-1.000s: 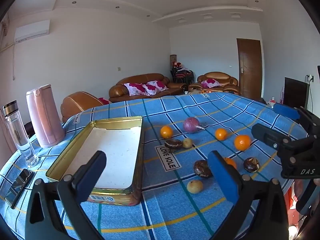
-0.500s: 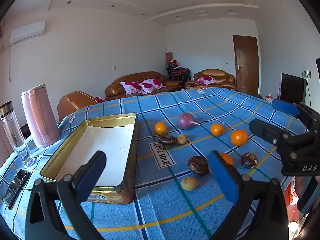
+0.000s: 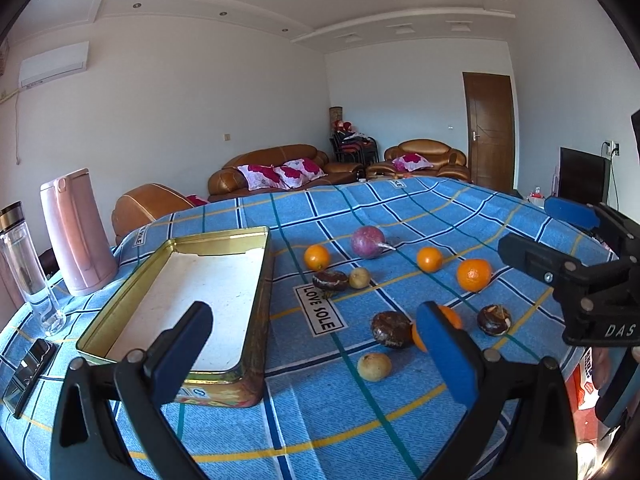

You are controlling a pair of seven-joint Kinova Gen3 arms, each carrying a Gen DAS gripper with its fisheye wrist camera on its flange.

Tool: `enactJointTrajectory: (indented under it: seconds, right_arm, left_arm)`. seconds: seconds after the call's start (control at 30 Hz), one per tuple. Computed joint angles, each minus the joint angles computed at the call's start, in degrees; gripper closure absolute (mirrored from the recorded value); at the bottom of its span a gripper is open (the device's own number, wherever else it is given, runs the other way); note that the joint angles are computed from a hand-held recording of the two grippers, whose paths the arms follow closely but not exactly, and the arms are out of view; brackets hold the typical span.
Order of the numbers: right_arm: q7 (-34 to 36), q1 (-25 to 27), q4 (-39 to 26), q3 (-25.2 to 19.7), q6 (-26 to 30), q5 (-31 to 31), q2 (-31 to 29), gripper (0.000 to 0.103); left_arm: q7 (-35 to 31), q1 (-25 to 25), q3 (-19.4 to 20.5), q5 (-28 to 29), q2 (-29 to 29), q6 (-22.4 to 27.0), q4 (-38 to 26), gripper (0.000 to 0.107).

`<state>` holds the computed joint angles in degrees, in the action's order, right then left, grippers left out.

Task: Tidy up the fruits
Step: 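Move both tools toward the fruits on the checkered tablecloth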

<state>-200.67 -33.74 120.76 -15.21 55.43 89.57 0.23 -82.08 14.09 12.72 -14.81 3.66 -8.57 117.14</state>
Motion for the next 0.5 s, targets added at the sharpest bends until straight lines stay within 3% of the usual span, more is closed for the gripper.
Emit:
enactJointTrajectory:
  seconds: [0.23, 0.5]
  right_arm:
    - [-0.2, -0.48, -0.2, -0.39, 1.83, -0.71, -0.16, 0.001]
    - [0.4, -1.09, -0.92, -0.62, 2.9, -0.87, 0.24, 0.001]
  left_arm:
    - [5.15, -2.45, 2.2, -5.86, 0.2, -0.58, 0.07, 0.004]
    - [8.53, -2.56, 1.8, -9.24, 0.01, -1.16, 0.42, 0.004]
